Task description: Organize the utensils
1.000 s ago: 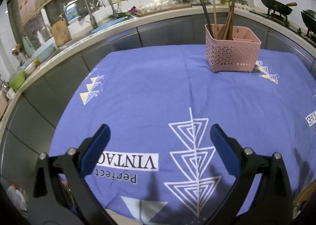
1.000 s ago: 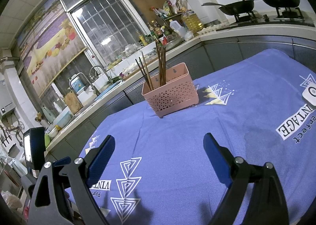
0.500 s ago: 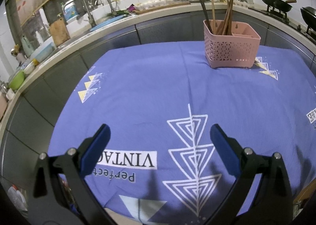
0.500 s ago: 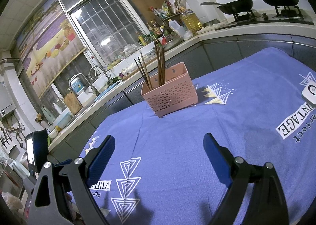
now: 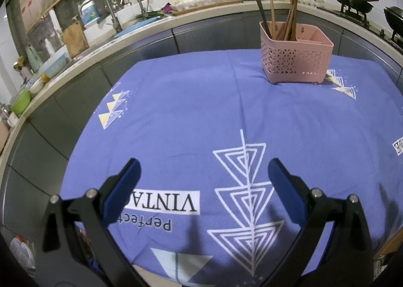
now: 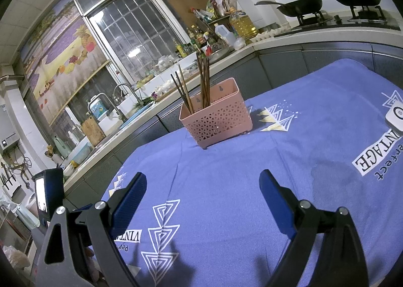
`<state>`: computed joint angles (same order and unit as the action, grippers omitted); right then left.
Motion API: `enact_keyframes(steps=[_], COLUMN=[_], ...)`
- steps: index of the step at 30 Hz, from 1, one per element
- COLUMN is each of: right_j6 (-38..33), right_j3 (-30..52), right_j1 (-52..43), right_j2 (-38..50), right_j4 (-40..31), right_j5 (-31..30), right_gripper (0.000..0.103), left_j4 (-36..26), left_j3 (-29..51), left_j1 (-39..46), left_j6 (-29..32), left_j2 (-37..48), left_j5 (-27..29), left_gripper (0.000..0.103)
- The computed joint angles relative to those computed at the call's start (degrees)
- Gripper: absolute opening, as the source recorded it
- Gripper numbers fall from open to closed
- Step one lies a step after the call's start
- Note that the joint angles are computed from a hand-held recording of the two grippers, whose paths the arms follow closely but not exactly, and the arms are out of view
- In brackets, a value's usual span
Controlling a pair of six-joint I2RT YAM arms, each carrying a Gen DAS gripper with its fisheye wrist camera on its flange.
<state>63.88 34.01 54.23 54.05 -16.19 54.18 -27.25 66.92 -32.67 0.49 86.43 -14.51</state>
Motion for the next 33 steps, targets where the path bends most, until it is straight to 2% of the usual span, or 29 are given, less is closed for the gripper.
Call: enact_keyframes(steps=[21, 33], right_j6=[-0.07, 0.55], right_j3=[0.03, -0.23], right_j1=[0.03, 0.97], right_j2=[-0.22, 0.65], right_j4=[-0.12, 0.38], right_j5=[-0.07, 0.75], right_gripper=[0.09, 0.09], left_j4=[0.97, 2.14], left_j3=[-0.8, -1.13], left_j1=[0.7, 0.77], left_j6=[-0.09, -0.12], left_j2=[0.82, -0.85], left_j5=[-0.22, -3.4], left_gripper=[0.097, 0.097])
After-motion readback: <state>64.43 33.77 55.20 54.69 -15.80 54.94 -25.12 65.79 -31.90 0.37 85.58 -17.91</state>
